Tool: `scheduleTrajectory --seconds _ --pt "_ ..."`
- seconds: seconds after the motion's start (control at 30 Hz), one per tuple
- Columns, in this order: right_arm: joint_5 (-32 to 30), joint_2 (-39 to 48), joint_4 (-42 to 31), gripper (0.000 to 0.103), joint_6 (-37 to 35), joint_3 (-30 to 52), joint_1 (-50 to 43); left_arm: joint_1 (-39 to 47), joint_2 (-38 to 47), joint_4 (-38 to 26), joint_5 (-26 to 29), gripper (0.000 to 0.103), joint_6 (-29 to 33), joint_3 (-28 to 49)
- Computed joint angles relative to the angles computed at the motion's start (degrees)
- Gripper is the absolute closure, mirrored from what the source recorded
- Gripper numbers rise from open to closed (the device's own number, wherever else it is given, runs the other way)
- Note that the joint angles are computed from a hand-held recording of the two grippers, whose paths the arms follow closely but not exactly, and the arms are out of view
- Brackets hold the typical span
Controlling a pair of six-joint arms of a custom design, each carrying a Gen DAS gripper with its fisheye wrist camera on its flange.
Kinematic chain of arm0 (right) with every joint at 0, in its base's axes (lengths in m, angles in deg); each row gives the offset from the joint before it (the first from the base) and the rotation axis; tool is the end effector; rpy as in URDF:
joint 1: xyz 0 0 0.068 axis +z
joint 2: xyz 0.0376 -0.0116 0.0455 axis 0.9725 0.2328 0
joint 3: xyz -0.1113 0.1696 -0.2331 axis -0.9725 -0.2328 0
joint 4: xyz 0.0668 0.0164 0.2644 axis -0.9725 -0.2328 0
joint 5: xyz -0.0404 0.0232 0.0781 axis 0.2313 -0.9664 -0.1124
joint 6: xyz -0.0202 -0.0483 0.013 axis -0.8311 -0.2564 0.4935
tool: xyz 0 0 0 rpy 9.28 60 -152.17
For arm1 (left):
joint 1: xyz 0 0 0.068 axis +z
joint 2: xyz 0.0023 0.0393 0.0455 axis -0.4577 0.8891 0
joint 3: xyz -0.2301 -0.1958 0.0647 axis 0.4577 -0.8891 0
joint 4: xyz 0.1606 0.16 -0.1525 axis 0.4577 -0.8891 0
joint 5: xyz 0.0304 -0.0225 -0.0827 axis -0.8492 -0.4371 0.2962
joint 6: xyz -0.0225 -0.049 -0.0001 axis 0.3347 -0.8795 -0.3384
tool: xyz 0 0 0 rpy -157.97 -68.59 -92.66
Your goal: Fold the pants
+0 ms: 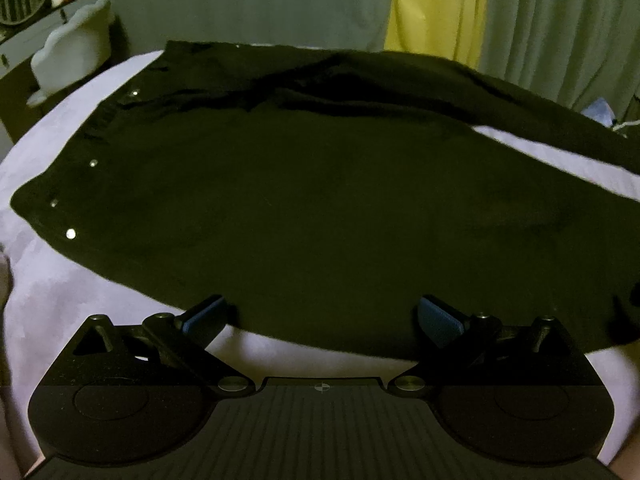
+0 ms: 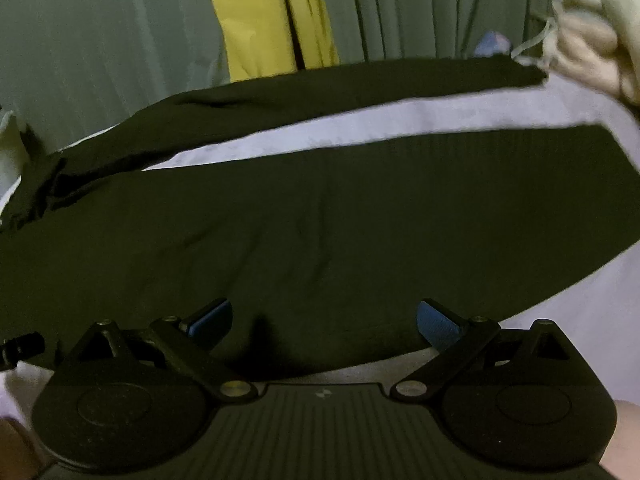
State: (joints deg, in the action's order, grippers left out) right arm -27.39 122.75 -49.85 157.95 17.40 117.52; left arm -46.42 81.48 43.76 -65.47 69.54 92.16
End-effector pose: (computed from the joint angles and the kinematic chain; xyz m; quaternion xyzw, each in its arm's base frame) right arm 0.1750 0.1264 0.2319 0.3640 0.8754 -0.0024 0.3181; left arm 0.3272 -0.1163 0.2169 0.2188 0.9217 -0.0669 0.3133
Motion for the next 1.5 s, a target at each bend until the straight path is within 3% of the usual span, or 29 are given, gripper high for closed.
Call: scheduleTrajectory --seconds 0.17,0.33,0.5,0.6,0.67,0.73,0.83,0.97,1.07,1.17,1.3,1.47,1.5 --pt "-7.37 -4.50 8.72 0.004 1.40 -6.14 -7.65 1.29 0.40 0.50 -0.26 0.000 -3.21 2.54" --pt "-9.49 -9.22 15.13 0.004 5.27 -11.20 -12.08 0.47 3.40 3.61 -5.94 0.000 -5.52 7.55" --pt "-16.59 -5.52 13.00 0.004 -2.69 -7.53 -16.38 0.18 10.77 4.47 -9.41 0.000 -11.36 15.21" --pt "-23.04 -3.34 9.23 0.004 -8.98 -3.12 -21.99 0.12 14.63 7.81 -14.18 0.000 -12.89 15.58" --pt "-25.52 -5.25 10.56 0.004 -10.90 -2.56 -27.50 0.17 15.51 11.31 -17.69 0.000 -13.17 13.43" --pt "-29.16 -3.31 11.00 0.004 -14.84 0.50 -35.67 0.33 16.28 10.40 -19.38 0.000 -14.64 13.96" --pt "-33.45 7.35 8.71 0.004 -20.63 11.43 -46.89 0.08 15.51 14.37 -19.95 0.000 -15.44 12.06" --pt "-33.21 26.17 5.05 0.020 -22.92 30.54 -55.83 -1.71 16.89 17.66 -24.75 0.000 -12.26 11.60" --pt "-29.88 37.71 1.48 0.039 -21.92 44.41 -58.43 -2.16 19.60 19.51 -25.18 0.000 -8.36 12.67" --pt "-26.84 48.53 -4.96 0.041 -21.20 58.64 -59.21 -3.43 21.36 20.59 -27.90 0.000 -5.06 13.14" --pt "-24.29 57.87 -8.12 0.041 -19.06 70.40 -59.22 -4.90 22.22 26.30 -30.16 0.000 -0.98 11.23" --pt "-21.64 69.92 -22.23 0.034 -18.21 89.94 -59.79 -5.41 23.34 28.99 -31.41 0.000 0.64 10.97" --pt "-20.89 71.53 -24.82 0.040 -19.22 92.92 -59.62 -5.12 23.52 28.45 -30.89 0.000 -0.26 11.37"
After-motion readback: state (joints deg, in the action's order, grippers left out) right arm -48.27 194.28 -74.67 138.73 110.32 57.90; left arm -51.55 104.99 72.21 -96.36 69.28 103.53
